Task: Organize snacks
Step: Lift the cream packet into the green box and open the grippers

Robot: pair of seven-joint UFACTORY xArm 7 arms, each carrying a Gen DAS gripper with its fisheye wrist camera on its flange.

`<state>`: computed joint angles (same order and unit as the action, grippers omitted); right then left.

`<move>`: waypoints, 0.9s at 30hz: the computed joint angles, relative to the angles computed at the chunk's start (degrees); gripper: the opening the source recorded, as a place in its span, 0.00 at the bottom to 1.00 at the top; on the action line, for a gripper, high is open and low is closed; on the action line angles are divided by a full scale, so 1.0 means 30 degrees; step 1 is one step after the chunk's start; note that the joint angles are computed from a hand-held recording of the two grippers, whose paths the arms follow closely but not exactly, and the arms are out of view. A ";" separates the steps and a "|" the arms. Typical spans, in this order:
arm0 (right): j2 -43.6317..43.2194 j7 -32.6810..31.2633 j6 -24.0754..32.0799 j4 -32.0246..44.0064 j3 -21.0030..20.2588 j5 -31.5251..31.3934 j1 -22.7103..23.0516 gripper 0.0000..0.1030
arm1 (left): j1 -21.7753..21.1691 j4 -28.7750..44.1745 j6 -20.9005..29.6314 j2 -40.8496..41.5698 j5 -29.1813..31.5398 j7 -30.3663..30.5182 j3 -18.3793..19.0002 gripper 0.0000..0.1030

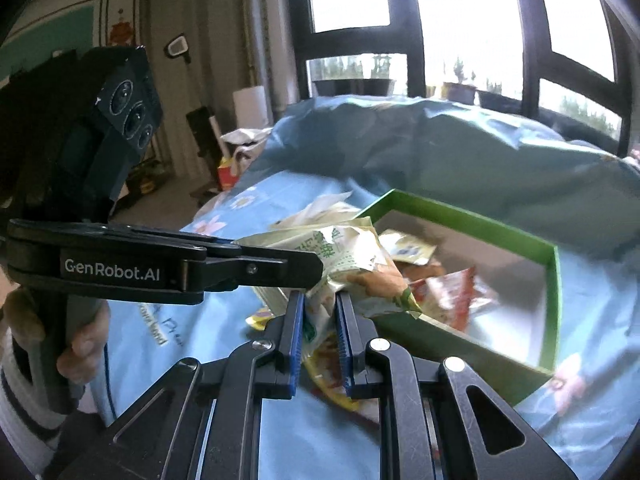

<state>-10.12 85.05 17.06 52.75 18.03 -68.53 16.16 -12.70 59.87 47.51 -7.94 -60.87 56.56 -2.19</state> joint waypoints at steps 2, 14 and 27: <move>-0.0121 0.0026 -0.0153 -0.0076 -0.0185 -0.0186 -0.0204 0.17 | -0.0128 0.0455 -0.0177 0.0421 -0.0010 -0.0077 -0.0171 0.20; 0.0937 0.0451 -0.0709 0.0574 -0.1239 -0.1847 -0.1102 0.17 | -0.0171 0.3257 -0.1638 0.3553 0.0660 -0.1345 -0.1459 0.20; 0.1618 0.0548 -0.1259 0.0291 -0.2335 -0.1835 -0.1207 0.17 | -0.0140 0.4254 -0.2956 0.5238 0.1610 -0.2667 -0.2621 0.20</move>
